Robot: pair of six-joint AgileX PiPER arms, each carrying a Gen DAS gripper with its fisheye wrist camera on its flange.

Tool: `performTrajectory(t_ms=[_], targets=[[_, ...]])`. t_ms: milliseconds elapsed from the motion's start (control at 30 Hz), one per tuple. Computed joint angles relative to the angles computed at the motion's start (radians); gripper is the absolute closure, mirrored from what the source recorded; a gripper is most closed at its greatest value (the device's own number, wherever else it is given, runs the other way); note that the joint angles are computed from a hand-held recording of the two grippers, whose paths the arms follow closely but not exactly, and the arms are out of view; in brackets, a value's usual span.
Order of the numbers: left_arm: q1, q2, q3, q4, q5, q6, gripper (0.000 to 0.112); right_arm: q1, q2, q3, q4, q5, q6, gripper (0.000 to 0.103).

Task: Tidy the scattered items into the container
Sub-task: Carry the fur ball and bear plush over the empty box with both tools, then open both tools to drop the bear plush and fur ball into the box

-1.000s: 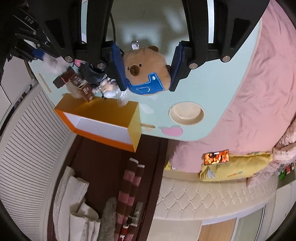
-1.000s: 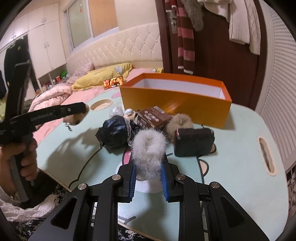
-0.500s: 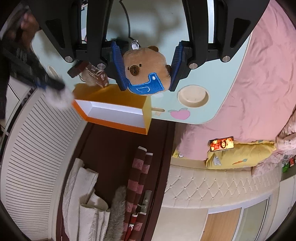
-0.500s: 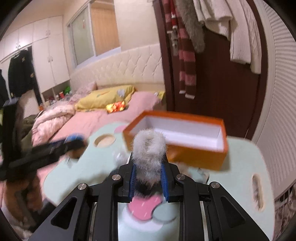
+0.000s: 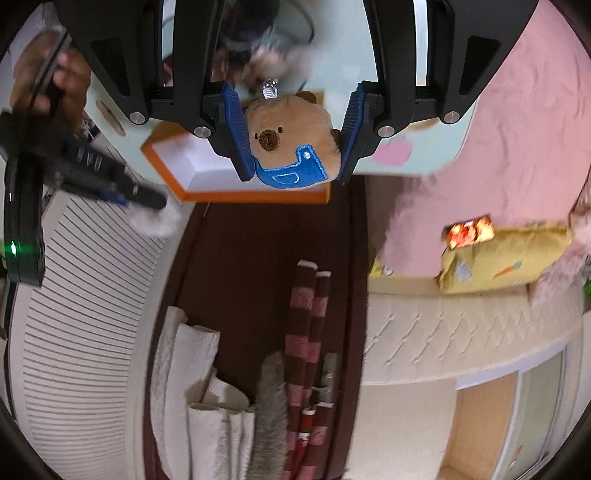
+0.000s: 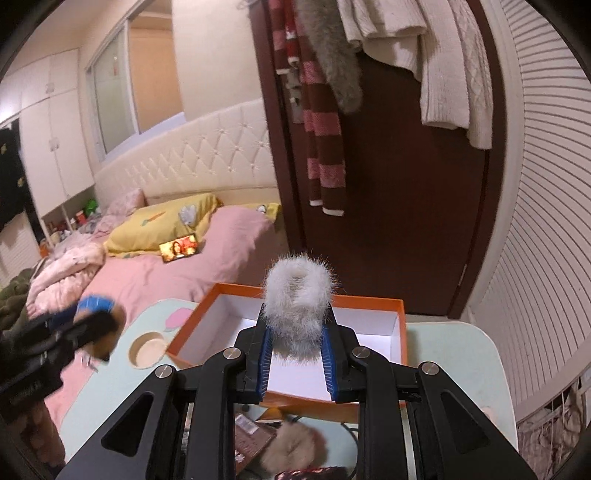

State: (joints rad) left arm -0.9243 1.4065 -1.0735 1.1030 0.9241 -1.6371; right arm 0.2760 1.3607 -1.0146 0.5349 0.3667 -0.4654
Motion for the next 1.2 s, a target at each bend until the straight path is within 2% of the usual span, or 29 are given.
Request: performTrajectory(t_ms=[200,333,633,1100,1133,1167,1200], targets=[[0.186,0.166,-0.180,-0.164,-0.191,0.229,0.066,-0.014,0.084,-0.043,-0.037,0.010,0.044,0.081],[0.247,0.249,-0.235,-0.273,-0.240,0.319,0.066,-0.018,0.130,-0.060,-0.094,0.013,0.101,0.081],[0.281,0.339,-0.288,-0.403,-0.230,0.420,0.066,-0.039,0.201,-0.076,-0.084,0.034,0.091,0.081],[0.289,0.365,-0.304,-0.405,-0.211,0.425,0.064,-0.055,0.225,-0.077,-0.065,0.035,0.075,0.079],[0.286,0.366,-0.306,-0.398,-0.200,0.415,0.060,-0.058,0.223,-0.076,-0.058,0.036,0.070,0.072],[0.283,0.367,-0.307,-0.394,-0.191,0.409,0.057,-0.060,0.220,-0.073,-0.049,0.034,0.065,0.060],[0.278,0.366,-0.306,-0.380,-0.183,0.393,0.054,-0.064,0.212,-0.064,-0.032,0.027,0.052,0.056]])
